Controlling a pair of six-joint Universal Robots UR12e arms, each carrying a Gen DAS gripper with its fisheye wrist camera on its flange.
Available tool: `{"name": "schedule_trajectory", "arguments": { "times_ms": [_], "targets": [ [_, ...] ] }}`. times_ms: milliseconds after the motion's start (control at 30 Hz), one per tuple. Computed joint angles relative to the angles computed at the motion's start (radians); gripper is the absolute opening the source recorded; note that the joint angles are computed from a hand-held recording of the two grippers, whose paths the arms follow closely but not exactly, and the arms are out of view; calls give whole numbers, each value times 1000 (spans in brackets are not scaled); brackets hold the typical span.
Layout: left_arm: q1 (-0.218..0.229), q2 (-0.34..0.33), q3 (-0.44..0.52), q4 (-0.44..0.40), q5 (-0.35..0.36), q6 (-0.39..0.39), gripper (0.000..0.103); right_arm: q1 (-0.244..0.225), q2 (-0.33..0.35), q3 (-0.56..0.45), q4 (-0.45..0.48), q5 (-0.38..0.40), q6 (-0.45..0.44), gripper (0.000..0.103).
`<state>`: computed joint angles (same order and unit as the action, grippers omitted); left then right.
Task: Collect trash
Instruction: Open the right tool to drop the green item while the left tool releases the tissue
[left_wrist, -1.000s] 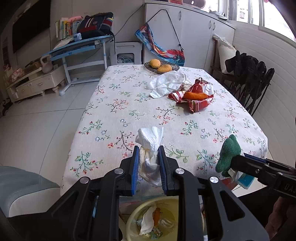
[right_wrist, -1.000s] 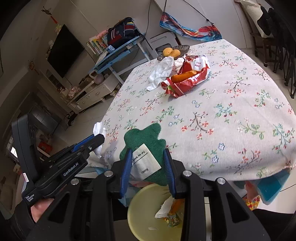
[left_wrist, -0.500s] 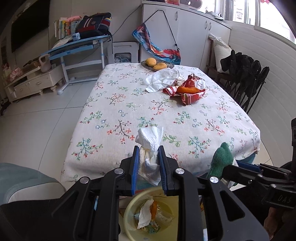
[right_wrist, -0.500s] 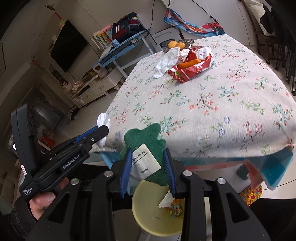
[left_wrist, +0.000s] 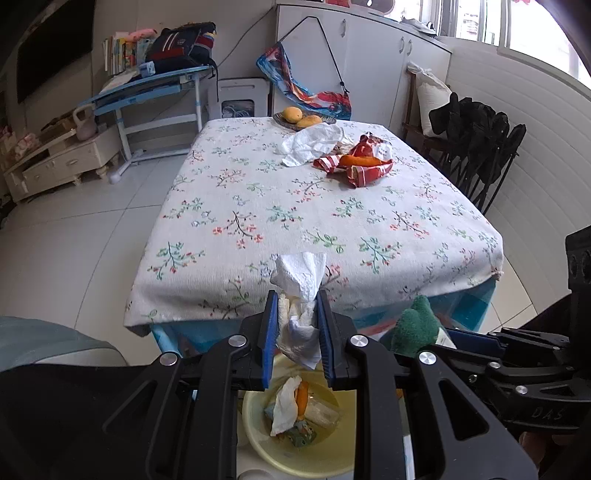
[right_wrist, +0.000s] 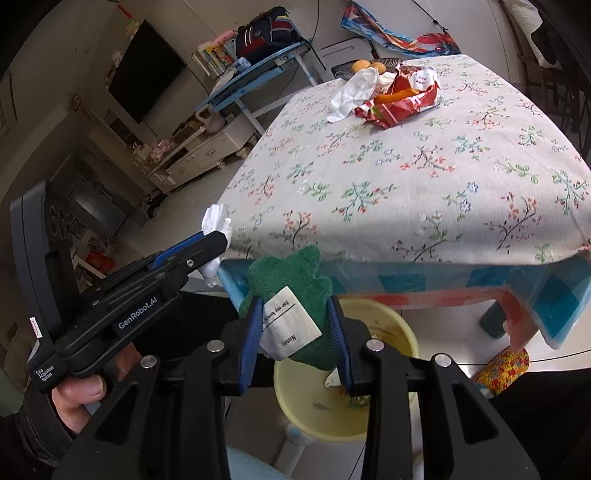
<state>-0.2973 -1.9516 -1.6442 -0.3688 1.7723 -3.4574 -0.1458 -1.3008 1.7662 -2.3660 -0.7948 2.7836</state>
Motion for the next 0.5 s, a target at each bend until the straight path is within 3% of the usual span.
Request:
{"name": "schedule_trajectory", "arguments": {
  "times_ms": [500],
  "targets": [
    [-10,20,-23,-79,-32,5,20,17,-1,-10,114,-80,-48,38]
  ]
}}
